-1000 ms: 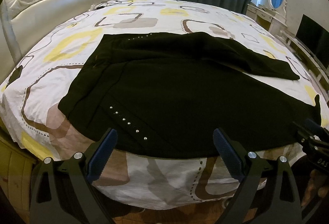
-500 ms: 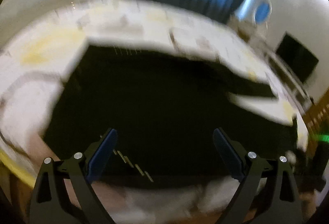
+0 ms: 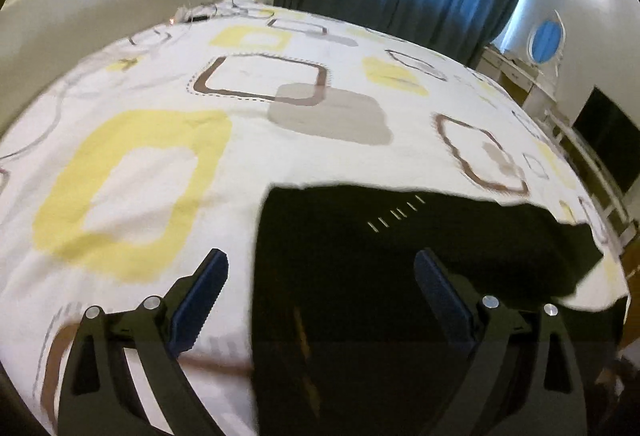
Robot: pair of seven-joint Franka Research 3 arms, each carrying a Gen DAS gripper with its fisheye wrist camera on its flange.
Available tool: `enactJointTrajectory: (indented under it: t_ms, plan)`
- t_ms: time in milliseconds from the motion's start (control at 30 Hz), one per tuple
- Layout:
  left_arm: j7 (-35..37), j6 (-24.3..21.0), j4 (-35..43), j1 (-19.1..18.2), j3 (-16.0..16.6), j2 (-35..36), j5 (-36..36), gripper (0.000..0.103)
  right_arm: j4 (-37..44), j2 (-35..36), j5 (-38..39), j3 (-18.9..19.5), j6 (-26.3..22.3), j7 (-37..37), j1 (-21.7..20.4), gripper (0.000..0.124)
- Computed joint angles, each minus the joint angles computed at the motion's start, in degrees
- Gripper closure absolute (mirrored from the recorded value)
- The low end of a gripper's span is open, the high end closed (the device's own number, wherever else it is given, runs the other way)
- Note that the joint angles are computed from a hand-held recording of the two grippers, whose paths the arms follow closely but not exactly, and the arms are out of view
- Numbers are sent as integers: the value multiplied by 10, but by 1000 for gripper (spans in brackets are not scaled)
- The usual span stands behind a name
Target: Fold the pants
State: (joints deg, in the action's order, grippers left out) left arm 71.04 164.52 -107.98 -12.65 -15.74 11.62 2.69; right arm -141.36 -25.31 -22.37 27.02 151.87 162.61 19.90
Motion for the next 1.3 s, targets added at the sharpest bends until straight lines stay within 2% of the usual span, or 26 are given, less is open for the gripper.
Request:
enactJointTrajectory:
  t_ms: [67, 200, 300, 367, 433, 567, 633, 667, 700, 733, 833, 867, 900, 1000, 1100, 1133, 1200, 1267, 1300]
  plan:
    - [68, -17, 56, 29, -27, 53, -50, 9, 3, 13, 5, -8, 10, -6, 0, 23]
    - [132, -73, 158, 38, -36, 141, -54, 9, 12, 40, 19, -27, 30, -20, 3, 23]
    - [181, -105, 209, 55, -58, 183, -83, 9, 13, 50, 30, -39, 42, -30, 6, 23]
    - [211, -127, 232, 63, -71, 200, -104, 9, 12, 55, 38, -46, 51, -38, 8, 23]
    - [221, -150, 253, 59, -68, 213, -114, 9, 10, 57, 43, -50, 63, -44, 6, 23]
    - [249, -144, 246, 77, -82, 213, -163, 10, 4, 55, 46, -48, 72, -48, -2, 23]
    - [258, -135, 242, 82, -86, 211, -185, 33, 2, 56, 56, -53, 73, -57, 0, 23]
    - [241, -139, 245, 68, -66, 210, -170, 57, 1, 55, 62, -56, 74, -62, 2, 23]
    - [226, -146, 253, 59, -55, 214, -154, 62, 0, 55, 69, -60, 77, -69, 4, 23]
    - [242, -139, 246, 68, -63, 212, -169, 62, -2, 55, 76, -64, 84, -76, 5, 23]
    - [263, -144, 241, 85, -78, 210, -193, 76, -2, 54, 82, -69, 97, -99, -2, 23]
    - [264, -146, 244, 86, -80, 213, -200, 84, 1, 55, 84, -72, 100, -111, -4, 23]
    - [286, -147, 242, 101, -97, 215, -229, 92, 6, 55, 82, -77, 103, -129, -9, 23]
    - [278, -137, 236, 89, -85, 206, -228, 94, 22, 65, 93, -111, 124, -211, -14, 23]
    - [283, -115, 223, 86, -84, 194, -230, 95, 65, 102, 115, -162, 131, -340, -24, 23]
    - [286, -111, 219, 90, -90, 192, -240, 95, 80, 116, 144, -183, 127, -389, -16, 23]
    - [292, -108, 217, 96, -96, 191, -253, 95, 129, 163, 251, -243, 121, -534, 17, 23]
    - [271, -127, 230, 76, -72, 197, -224, 95, 190, 213, 340, -268, 89, -646, 20, 23]
    - [258, -135, 237, 65, -61, 201, -208, 95, 234, 248, 396, -276, 55, -716, 16, 23]
